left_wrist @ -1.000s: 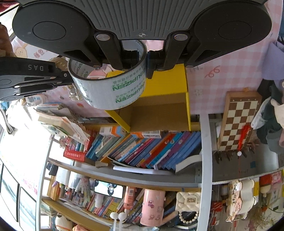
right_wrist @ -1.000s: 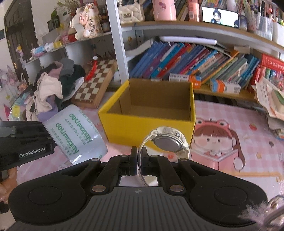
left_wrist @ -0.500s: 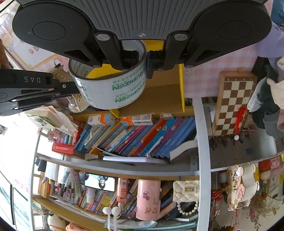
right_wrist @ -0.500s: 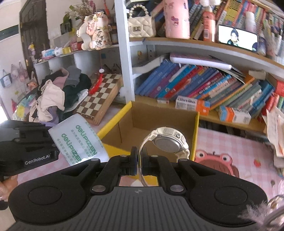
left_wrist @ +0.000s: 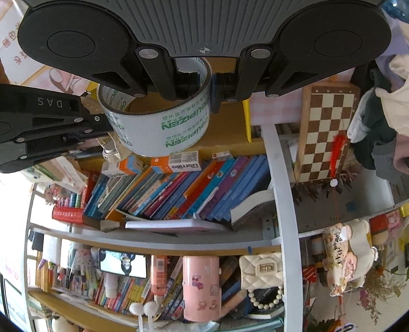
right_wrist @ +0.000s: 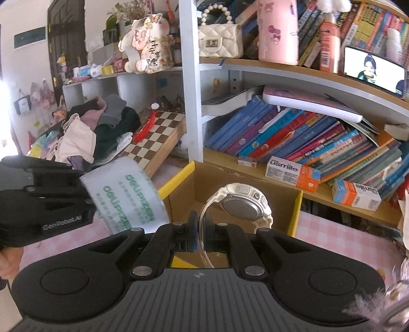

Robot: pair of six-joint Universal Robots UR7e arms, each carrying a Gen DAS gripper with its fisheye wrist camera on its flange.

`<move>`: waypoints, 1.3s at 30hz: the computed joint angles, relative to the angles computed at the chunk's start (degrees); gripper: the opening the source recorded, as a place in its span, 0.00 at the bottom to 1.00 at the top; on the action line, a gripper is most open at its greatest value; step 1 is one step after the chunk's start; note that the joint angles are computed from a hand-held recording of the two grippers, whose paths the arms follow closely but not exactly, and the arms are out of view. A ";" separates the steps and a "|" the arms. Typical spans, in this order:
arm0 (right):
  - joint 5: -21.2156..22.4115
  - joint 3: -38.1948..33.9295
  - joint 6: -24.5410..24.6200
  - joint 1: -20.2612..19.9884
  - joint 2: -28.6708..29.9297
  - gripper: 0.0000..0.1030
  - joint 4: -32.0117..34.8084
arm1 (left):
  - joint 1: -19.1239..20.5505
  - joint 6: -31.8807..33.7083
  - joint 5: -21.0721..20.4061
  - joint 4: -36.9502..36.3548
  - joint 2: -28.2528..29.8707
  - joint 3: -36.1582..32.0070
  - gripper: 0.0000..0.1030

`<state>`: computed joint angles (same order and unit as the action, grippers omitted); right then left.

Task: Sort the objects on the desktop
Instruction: 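Carry the tape roll with the left tool while the right tool carries the watch to the box, then release the tape roll into the yellow box with the left tool while the right tool releases the watch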

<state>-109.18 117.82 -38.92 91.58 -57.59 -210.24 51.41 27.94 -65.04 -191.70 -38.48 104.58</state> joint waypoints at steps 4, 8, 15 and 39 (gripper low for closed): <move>0.85 -2.23 -0.71 -1.06 0.88 0.04 2.51 | 0.52 0.24 1.17 1.82 1.97 -2.59 0.06; 1.31 -4.94 0.10 -2.68 2.19 0.04 4.99 | 1.32 0.33 2.83 3.95 4.29 -5.68 0.07; 1.82 -10.20 0.31 -5.19 3.95 0.04 12.94 | 2.79 0.97 4.81 7.99 8.16 -11.24 0.06; -1.73 -22.12 0.51 -8.35 8.77 0.06 34.70 | 3.70 11.31 11.57 15.18 18.01 -22.87 0.08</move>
<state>-110.92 95.70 -38.41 83.23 -48.81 -175.54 55.11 39.25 -53.47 -176.52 -20.47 81.71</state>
